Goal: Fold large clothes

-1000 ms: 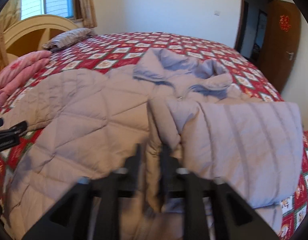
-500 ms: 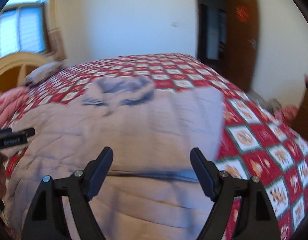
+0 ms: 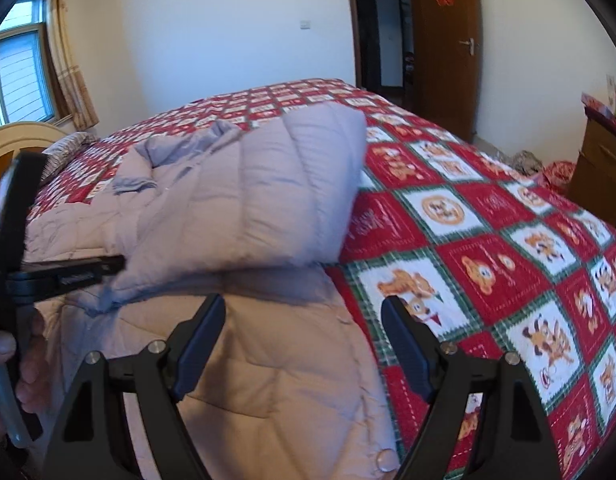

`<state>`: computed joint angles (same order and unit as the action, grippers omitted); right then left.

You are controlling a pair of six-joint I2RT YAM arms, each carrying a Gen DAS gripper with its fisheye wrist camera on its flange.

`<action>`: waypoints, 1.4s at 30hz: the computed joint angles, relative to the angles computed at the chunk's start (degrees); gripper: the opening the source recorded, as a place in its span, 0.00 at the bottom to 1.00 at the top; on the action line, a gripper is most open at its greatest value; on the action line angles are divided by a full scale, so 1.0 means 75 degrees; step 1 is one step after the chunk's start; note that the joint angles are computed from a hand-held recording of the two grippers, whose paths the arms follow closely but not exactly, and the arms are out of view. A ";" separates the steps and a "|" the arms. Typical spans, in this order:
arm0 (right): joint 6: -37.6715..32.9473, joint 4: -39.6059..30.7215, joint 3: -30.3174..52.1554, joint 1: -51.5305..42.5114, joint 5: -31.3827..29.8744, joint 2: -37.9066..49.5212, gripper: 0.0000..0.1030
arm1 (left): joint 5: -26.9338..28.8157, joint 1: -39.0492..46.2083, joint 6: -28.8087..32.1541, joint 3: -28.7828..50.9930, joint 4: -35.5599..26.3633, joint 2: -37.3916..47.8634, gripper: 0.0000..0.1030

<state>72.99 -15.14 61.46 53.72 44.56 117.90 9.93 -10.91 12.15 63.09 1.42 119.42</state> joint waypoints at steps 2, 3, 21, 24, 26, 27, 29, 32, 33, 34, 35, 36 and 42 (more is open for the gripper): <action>0.0108 0.0101 -0.0117 -0.0029 -0.0039 0.0022 0.80 | 0.0044 0.0210 0.0150 -0.0110 0.0134 -0.0214 0.09; 0.0152 0.0138 -0.0137 -0.0033 -0.0050 0.0046 0.80 | 0.0023 0.0332 0.0270 -0.0173 0.0238 -0.0328 0.06; 0.0165 -0.0241 0.0272 -0.0156 0.0218 0.0343 0.91 | 0.0515 0.1232 0.0215 0.0524 -0.0426 0.0170 0.06; 0.0290 -0.0001 0.0223 -0.0091 0.0158 0.0566 0.91 | 0.0939 0.1143 -0.0029 0.0284 -0.0278 -0.0049 0.06; 0.0375 0.0253 0.0063 -0.0072 0.0112 0.0594 0.91 | 0.1127 0.1045 -0.0170 0.0241 -0.0200 -0.0094 0.06; 0.0416 0.0432 -0.0039 -0.0073 0.0109 0.0617 0.92 | 0.1252 0.1008 -0.0264 0.0206 -0.0067 -0.0079 0.06; 0.0402 0.0596 -0.0090 -0.0099 0.0061 0.0679 0.92 | 0.1871 0.1008 -0.0394 0.0383 -0.0189 0.0121 0.06; 0.0307 0.0692 -0.0013 -0.0133 -0.0057 0.0850 0.92 | 0.1893 0.0830 -0.0535 0.0693 -0.0510 0.0365 0.10; 0.0303 0.0743 -0.0009 -0.0137 -0.0092 0.0899 0.92 | 0.1784 0.0727 -0.0481 0.0741 -0.0531 0.0414 0.23; 0.0301 0.0817 -0.0023 -0.0151 -0.0141 0.0947 0.92 | 0.1487 0.0592 -0.0521 0.0755 -0.0489 0.0439 0.45; 0.0312 0.0850 -0.0019 -0.0147 -0.0163 0.0985 0.92 | 0.1380 0.0515 -0.0641 0.0751 -0.0410 0.0465 0.53; 0.0298 0.0903 -0.0029 -0.0148 -0.0184 0.1015 0.92 | 0.1372 0.0503 -0.0715 0.0714 -0.0305 0.0470 0.61; 0.0334 0.1145 -0.0156 -0.0127 -0.0236 0.1043 0.92 | 0.0951 0.0229 -0.0524 0.0624 -0.0147 0.0491 0.65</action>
<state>75.50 -6.55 60.29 52.77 42.79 125.73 17.06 -9.19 8.22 67.78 0.32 123.10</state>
